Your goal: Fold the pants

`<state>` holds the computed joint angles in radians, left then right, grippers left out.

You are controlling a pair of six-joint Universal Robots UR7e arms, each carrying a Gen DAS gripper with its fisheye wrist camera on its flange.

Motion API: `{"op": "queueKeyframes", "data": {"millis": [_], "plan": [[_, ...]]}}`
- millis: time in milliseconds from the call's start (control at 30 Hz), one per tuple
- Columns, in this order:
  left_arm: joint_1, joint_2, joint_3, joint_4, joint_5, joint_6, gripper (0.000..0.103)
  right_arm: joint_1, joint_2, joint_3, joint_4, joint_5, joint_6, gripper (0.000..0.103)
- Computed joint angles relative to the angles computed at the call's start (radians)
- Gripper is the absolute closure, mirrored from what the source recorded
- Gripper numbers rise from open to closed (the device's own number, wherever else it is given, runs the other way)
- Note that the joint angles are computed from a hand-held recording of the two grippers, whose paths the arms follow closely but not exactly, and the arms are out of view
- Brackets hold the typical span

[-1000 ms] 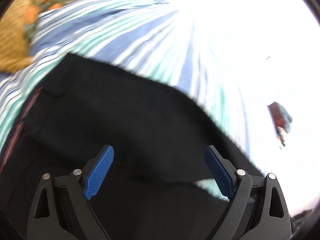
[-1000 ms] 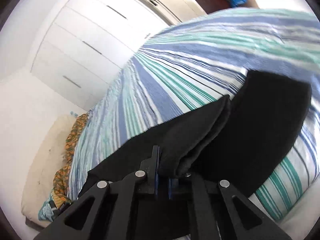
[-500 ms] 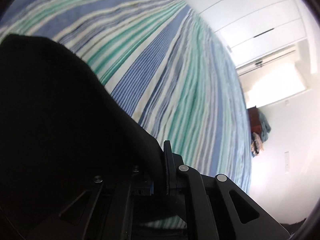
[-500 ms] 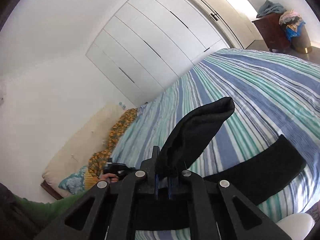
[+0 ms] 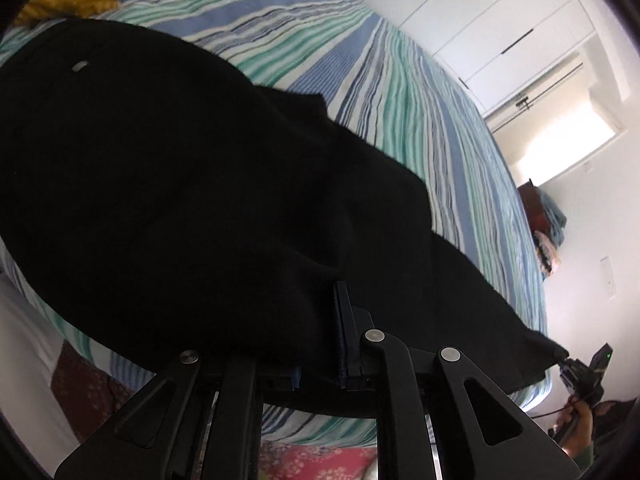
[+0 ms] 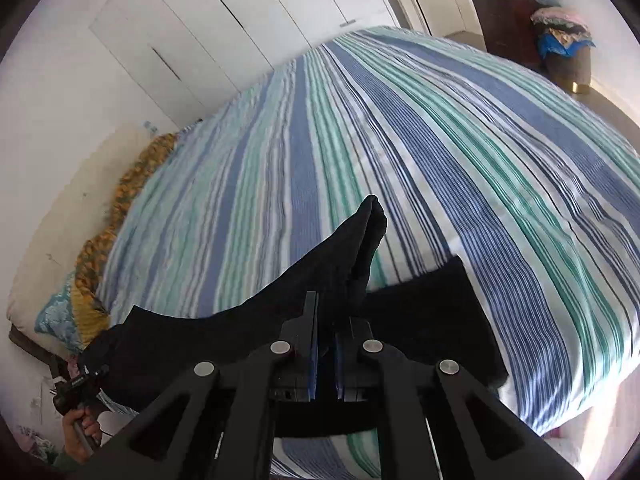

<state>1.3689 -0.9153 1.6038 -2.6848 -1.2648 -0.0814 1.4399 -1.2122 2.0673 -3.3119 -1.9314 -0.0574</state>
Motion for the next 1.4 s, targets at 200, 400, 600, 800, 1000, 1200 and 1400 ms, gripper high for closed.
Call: {"op": "queueKeyframes", "data": {"millis": [200,400,600,800,1000,1200,1400], "plan": [[-0.028,-0.009,0.003,0.013,0.014,-0.006,0.089,-0.060,0.000,0.026,0.070,-0.068,0.071,0.096],[-0.040,-0.009,0.018,0.010,0.012,0.002,0.088,-0.034,0.017,0.001,0.118,-0.196,0.101,0.096],[-0.037,-0.013,0.024,0.000,0.005,0.027,0.094,-0.015,0.029,-0.010,0.118,-0.270,0.109,0.096],[-0.038,-0.051,0.074,-0.025,0.021,0.076,0.098,-0.009,0.031,-0.007,0.118,-0.301,0.123,0.096],[-0.035,-0.033,0.046,0.018,0.051,0.079,0.098,-0.007,0.037,-0.021,0.152,-0.316,0.135,0.096],[-0.072,-0.060,0.065,0.063,0.151,0.054,0.064,0.036,0.073,-0.034,0.111,-0.421,0.089,0.066],[-0.139,-0.162,0.193,-0.137,0.217,0.150,0.036,0.138,0.160,-0.020,-0.223,-0.654,-0.100,0.010]]}}
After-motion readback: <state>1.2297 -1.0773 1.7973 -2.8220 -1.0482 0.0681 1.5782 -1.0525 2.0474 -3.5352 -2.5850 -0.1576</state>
